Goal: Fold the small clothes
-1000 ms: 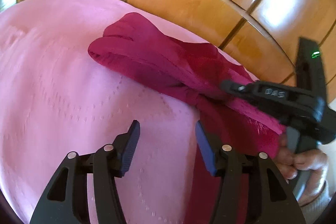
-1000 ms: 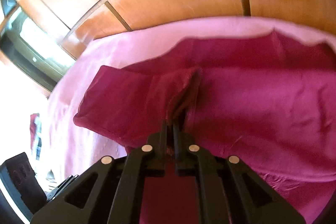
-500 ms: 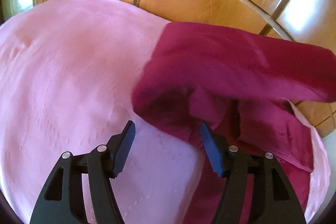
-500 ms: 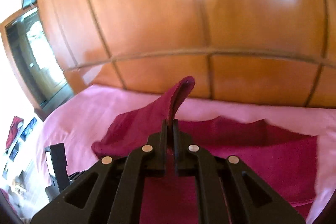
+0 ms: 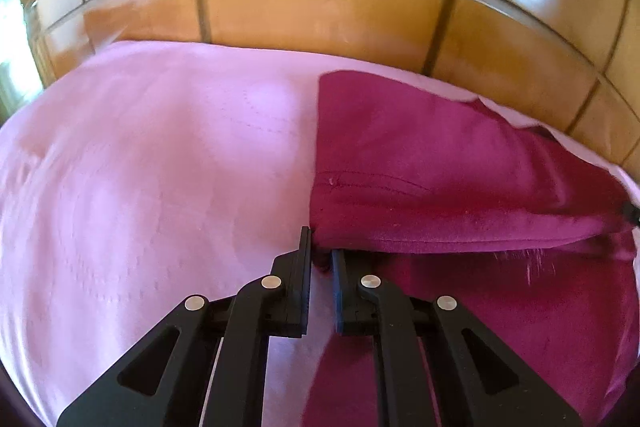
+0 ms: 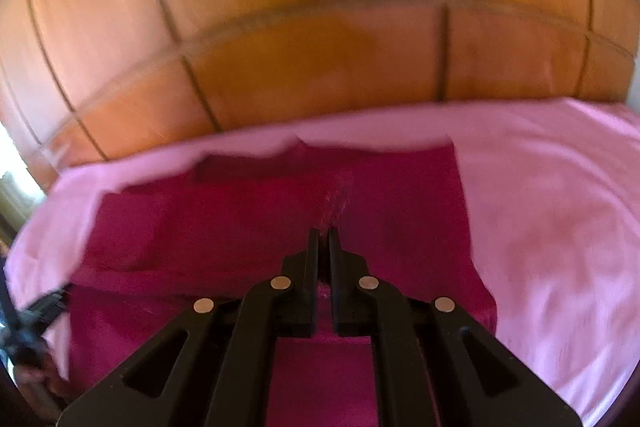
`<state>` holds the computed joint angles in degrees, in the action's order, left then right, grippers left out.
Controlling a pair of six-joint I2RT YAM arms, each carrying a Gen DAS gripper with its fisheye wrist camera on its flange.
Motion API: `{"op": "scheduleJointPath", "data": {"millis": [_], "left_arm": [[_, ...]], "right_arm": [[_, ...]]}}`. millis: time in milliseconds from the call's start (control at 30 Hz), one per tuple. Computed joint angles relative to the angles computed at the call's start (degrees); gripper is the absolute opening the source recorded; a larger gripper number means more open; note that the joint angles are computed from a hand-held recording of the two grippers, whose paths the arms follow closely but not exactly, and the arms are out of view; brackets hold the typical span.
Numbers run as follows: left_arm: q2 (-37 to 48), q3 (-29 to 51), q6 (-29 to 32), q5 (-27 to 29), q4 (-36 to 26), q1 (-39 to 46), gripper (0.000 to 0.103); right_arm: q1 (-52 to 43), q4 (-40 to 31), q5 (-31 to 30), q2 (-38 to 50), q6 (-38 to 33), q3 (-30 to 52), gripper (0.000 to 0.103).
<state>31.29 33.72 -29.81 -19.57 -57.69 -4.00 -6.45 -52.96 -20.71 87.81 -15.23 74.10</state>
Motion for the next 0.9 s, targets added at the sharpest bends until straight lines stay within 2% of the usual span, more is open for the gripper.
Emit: {"op": "scheduleJointPath", "data": {"millis": [100,200,333,433,467,500,600,633,667,700,733,800,867,900], "left_arm": [[-0.1,0.7,-1.9,-4.8,-2.6,-6.6,0.008],[-1.7,1.7,-1.0,-2.9,-5.0,-6.2,0.008],[-9.5,3.7,5.8,7.7,-7.2,3.0,0.008],[-11.0,4.6,6.0,8.8,-6.8,1.6,0.008],[-10.9,4.9,7.2,9.8,-6.3,2.5,0.009],[-10.2,5.0,6.0,8.8,-5.7,0.6,0.020],[-10.4,5.1,5.3,11.5,-2.9,-0.4,0.032],[-9.8,5.3,5.1,11.4,-2.0,-1.2,0.033],[-8.5,5.2,5.1,11.5,-0.7,-1.7,0.033],[-7.3,4.9,4.7,11.5,0.7,-3.0,0.033],[-6.4,4.7,3.9,11.1,1.5,-4.3,0.033],[-3.7,3.5,4.4,12.8,4.2,-4.0,0.033],[-1.5,2.5,4.5,13.8,6.1,-3.6,0.033],[-0.4,1.9,4.5,14.0,7.2,-4.0,0.033]], "right_arm": [[-2.3,1.7,-0.9,-0.2,-0.7,-3.1,0.004],[-2.7,1.6,-0.9,-2.6,-0.5,-4.6,0.004],[-3.9,1.7,-0.6,-3.2,-1.9,-4.8,0.004],[-4.1,2.5,-0.3,-2.2,-1.5,-5.3,0.004],[-4.0,2.3,-0.2,-2.0,-1.4,-4.9,0.004],[-3.7,1.7,0.0,-1.9,-1.6,-4.4,0.004],[-4.7,-1.1,-0.4,-1.7,-2.5,-2.4,0.007],[-5.2,-1.6,-0.2,-2.0,-2.3,-1.8,0.013],[-5.8,-2.1,-0.3,-2.3,-2.4,-1.2,0.029],[-6.3,-2.3,-1.2,-3.1,-1.7,-0.6,0.037],[-6.7,-2.3,-2.4,-4.0,-1.2,-0.1,0.043],[-5.5,-3.5,-4.6,-4.7,-0.6,1.2,0.045],[-2.6,-3.2,-5.0,-5.2,0.2,1.2,0.063],[-0.4,-2.3,-4.6,-5.5,0.6,0.5,0.065]]}}
